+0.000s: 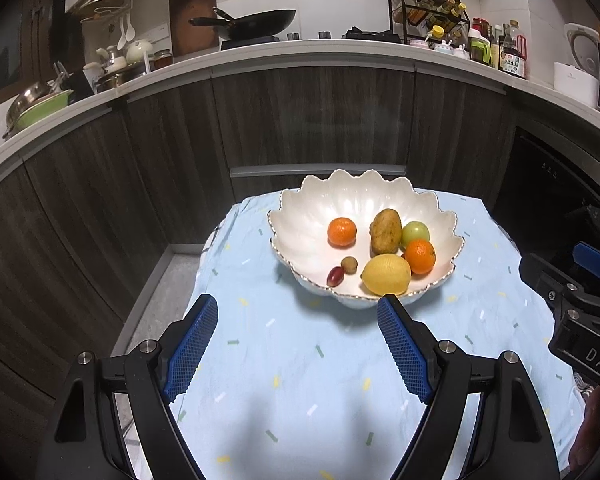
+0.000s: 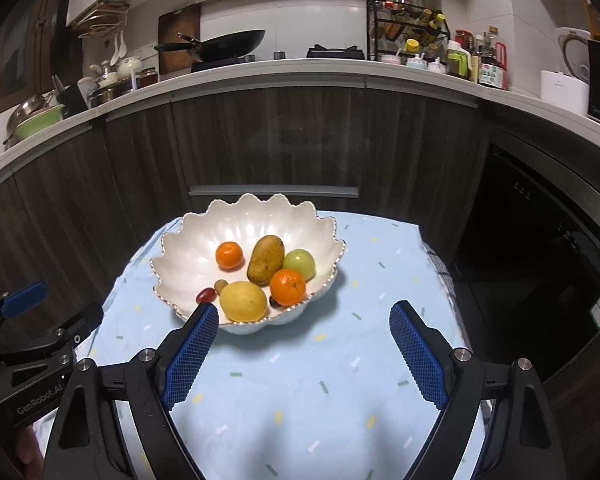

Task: Organize fruits

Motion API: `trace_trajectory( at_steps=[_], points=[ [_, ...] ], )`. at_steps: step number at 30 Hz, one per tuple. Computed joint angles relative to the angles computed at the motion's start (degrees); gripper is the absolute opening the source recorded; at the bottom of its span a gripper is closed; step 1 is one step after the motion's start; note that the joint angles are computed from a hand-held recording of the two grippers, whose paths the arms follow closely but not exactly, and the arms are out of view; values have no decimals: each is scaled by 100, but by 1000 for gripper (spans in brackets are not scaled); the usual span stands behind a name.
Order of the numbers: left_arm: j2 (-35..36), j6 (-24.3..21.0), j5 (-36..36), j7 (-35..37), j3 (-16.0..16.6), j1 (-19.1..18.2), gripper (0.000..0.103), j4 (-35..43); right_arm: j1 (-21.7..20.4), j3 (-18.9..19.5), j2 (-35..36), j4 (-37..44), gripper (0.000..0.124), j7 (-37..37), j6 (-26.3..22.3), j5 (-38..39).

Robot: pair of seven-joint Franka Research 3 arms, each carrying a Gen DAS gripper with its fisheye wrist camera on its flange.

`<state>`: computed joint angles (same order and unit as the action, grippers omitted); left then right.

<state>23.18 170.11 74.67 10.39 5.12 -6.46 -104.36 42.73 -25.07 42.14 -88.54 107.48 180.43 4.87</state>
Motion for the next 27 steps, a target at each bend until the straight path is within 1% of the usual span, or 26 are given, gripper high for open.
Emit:
trace_trajectory(
  at_steps=[3, 6, 10, 17, 19, 23, 27],
  points=[
    [-99, -51, 272, -346, 54, -75, 82, -144, 262, -284, -47, -248, 88, 93, 148, 50],
    [-165, -102, 423, -529, -10, -42, 82, -263, 554, -593, -58, -484, 88, 134, 308, 202],
    [-271, -166, 823, -943, -73, -8, 82, -412, 807, -808, -63, -727, 88, 11, 500, 517],
    [-369, -288, 1214, -1403, -289, 164, 82, -651, 1098, -981, -84, -1018, 88, -397, 705, 1035],
    [-396, -345, 1380, -1597, -326, 195, 82, -703, 1115, -954, -93, -1061, 88, -537, 730, 1165],
    [-413, -388, 1470, -1718, -413, 291, 82, -757, 1128, -899, -94, -1087, 88, -798, 734, 1428],
    [-403, -394, 1423, -1683, -465, 345, 82, -754, 1135, -864, -93, -1089, 88, -998, 773, 1618]
  ],
)
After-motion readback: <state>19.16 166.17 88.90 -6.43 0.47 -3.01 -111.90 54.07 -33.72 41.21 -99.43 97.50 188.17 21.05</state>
